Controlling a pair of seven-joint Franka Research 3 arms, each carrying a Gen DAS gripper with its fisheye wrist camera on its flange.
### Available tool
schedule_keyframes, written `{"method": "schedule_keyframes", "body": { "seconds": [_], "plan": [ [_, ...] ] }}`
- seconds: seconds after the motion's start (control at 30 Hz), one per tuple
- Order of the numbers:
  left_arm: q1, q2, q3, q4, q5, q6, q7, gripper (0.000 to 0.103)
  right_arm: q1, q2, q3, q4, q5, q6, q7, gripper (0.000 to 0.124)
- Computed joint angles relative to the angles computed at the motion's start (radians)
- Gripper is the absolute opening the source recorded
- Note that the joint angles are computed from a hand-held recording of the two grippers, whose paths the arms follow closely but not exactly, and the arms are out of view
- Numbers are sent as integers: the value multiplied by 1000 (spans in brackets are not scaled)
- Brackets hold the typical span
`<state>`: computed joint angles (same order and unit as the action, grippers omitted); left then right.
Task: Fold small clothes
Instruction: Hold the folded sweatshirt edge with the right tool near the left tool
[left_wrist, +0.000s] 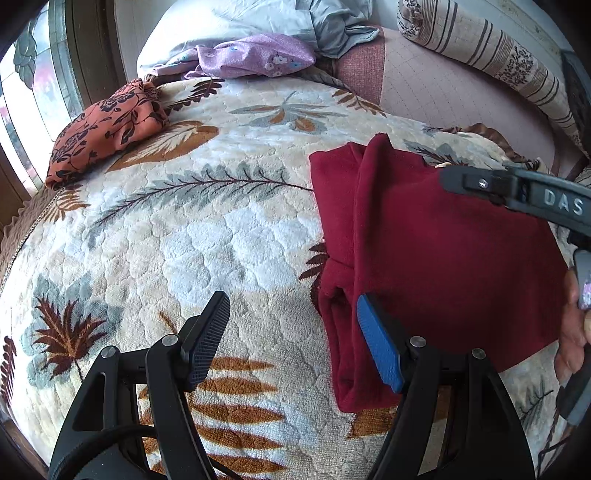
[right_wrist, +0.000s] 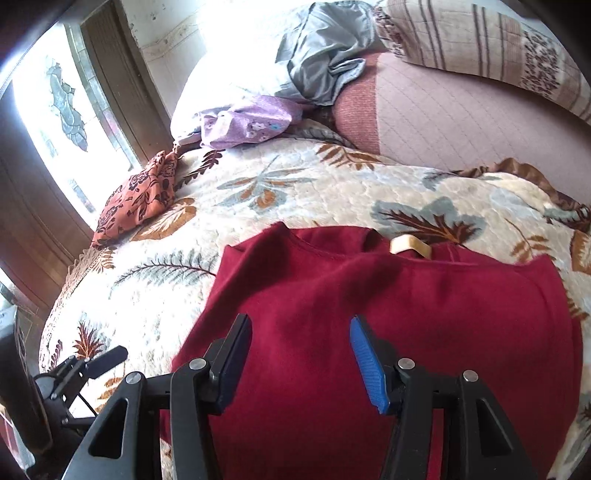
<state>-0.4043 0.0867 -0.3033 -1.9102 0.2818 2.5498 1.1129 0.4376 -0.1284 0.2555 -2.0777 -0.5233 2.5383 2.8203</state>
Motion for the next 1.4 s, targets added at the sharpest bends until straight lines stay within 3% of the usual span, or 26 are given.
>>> {"method": "schedule_keyframes", "body": {
  "seconds": [0.37,0.63,0.77,0.9,0.93,1.27,1.37,1.4],
  "plan": [
    [9,28,0,15,-52,12,47,72,92,297,-115,266,58,-9,-136,38],
    [11,32,2,16,-56,20,54,72,164,375,-173,368,16,-93,-171,38],
    [13,30,1,11,-64,25,60,72,162,345,-179,339,50,-67,-165,38],
    [12,28,2,8,-60,26,55,72,155,301,-177,298,58,-27,-116,66],
    [12,27,3,6,-56,27,53,72,156,298,-174,302,48,-39,-114,70],
    [10,23,5,-3,-37,32,39,72,209,460,-175,524,49,-289,-279,71],
    [10,31,7,6,-21,14,30,72,226,473,-195,531,32,-288,-275,70],
    [13,32,5,6,-36,14,37,72,226,466,-199,521,32,-276,-267,64]
  ]
}}
